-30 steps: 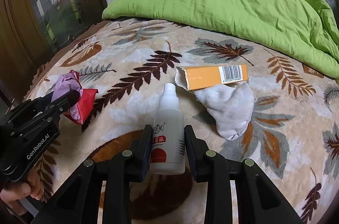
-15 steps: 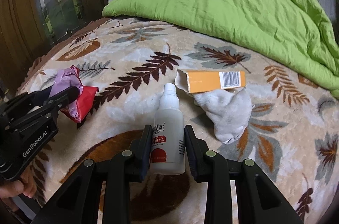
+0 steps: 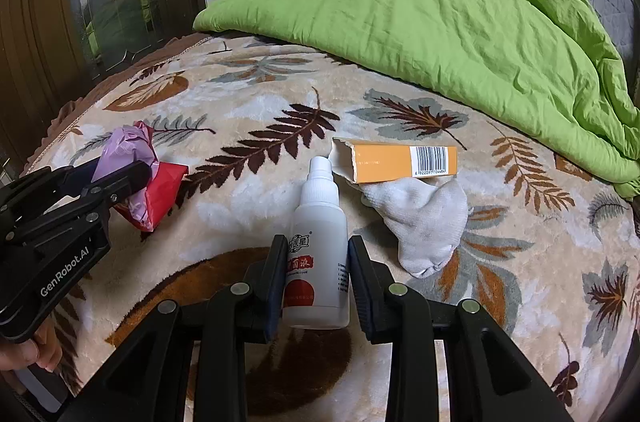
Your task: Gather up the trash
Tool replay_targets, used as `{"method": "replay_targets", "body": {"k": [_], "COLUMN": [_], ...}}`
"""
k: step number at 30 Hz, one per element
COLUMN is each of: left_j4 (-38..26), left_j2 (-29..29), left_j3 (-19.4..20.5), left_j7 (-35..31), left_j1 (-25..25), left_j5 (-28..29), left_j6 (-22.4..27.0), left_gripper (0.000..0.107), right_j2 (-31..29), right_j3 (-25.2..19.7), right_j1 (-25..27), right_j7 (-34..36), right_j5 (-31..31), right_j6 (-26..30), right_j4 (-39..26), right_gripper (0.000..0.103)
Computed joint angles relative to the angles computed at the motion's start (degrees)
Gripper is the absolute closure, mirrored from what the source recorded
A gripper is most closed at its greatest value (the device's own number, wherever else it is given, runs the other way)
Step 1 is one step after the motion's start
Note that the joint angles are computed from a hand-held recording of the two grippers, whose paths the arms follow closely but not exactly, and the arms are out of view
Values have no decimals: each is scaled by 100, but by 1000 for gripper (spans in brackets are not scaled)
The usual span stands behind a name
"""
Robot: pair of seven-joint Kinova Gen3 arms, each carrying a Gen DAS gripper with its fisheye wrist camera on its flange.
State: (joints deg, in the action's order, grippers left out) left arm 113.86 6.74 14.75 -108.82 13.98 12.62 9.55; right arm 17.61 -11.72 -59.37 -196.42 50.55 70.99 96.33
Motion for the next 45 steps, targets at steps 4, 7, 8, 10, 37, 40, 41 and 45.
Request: {"method": "replay_targets", "body": {"k": [4,7,8,10,37,40,41,45], "left_j4": [-5,-5,2,-4,0,2,0,2], "left_j2": [-4,-8,-3,-6,5,2,3,5], "left_j3": [-2,9,12,32,59,64,67,71], "left_j7": [-18,-37,-53,-86,-277,-264,-267,-265], "left_j1": [1,-8,-19,-39,-51,-50,-54,-53], "left_j5": [19,42,52,77,260,255,256,253], "left_j6": [12,17,0,15,21,21,22,16], "left_gripper": [80,80,80,80,80,80,80,80], "right_j2": [-5,1,1,0,10,20,19,22], "right_j3": [-1,-2,-2,-2,1,-1,1,4], "right_j1": [5,1,1,1,-19,-32,-34,-34], "right_j7": [1,-1,-1,-6,15,22,20,19], "right_j5": [-7,-1,-1,-1,20,16,20,27], "right_j6": [-4,0,0,-5,40,64,65,66], "right_j4": [0,-2,-2,0,-27,-49,-46,-45], "right_gripper": [70,70,70,70,70,70,70,70]}}
